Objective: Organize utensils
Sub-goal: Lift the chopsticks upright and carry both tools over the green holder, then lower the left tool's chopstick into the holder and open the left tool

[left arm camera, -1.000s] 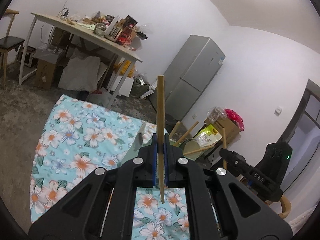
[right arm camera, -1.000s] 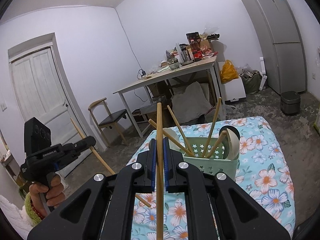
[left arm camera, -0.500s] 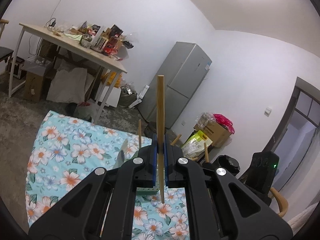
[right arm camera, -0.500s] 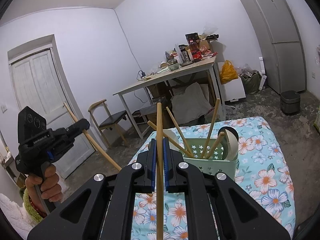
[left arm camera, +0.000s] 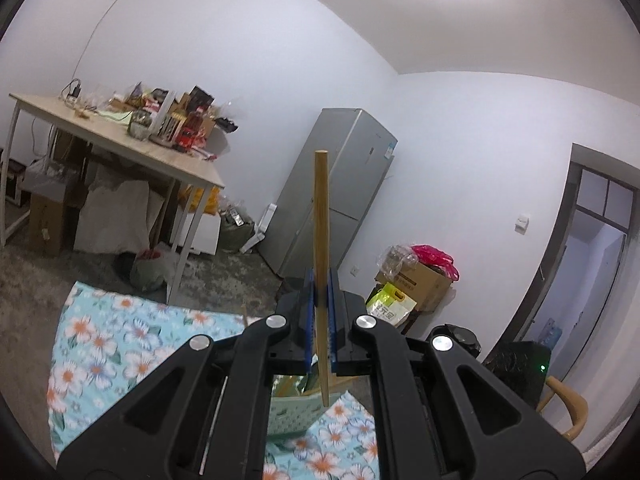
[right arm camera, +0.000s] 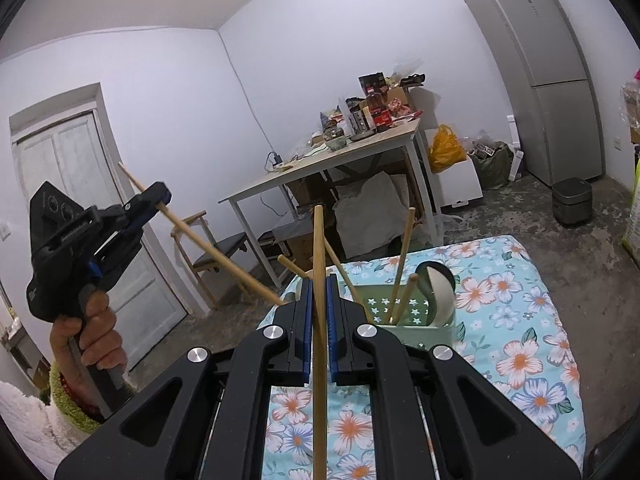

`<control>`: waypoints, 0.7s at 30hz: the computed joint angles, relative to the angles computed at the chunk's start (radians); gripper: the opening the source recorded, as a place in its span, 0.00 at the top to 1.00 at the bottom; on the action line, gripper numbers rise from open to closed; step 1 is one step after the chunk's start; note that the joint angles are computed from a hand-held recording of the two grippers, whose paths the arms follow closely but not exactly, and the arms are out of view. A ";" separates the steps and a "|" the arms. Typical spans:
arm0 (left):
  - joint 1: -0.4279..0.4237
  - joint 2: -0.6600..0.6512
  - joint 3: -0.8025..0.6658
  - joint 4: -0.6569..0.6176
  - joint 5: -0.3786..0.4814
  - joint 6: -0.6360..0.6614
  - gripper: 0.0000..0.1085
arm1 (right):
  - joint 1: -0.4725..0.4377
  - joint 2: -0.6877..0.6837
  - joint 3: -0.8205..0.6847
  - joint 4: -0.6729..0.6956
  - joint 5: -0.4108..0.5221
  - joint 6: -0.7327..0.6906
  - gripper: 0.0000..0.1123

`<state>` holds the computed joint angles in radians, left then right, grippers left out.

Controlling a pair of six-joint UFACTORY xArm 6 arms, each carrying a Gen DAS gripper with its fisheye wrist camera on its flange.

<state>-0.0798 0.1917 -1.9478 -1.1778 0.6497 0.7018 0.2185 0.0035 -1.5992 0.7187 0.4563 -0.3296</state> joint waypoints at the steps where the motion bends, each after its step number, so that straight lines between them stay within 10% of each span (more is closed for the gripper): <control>1: -0.008 0.014 -0.018 0.012 -0.010 -0.003 0.96 | -0.003 -0.001 0.001 0.004 -0.003 0.002 0.94; 21: -0.150 0.305 -0.283 0.459 -0.193 -0.171 0.96 | -0.011 -0.004 0.009 0.016 -0.001 0.017 0.94</control>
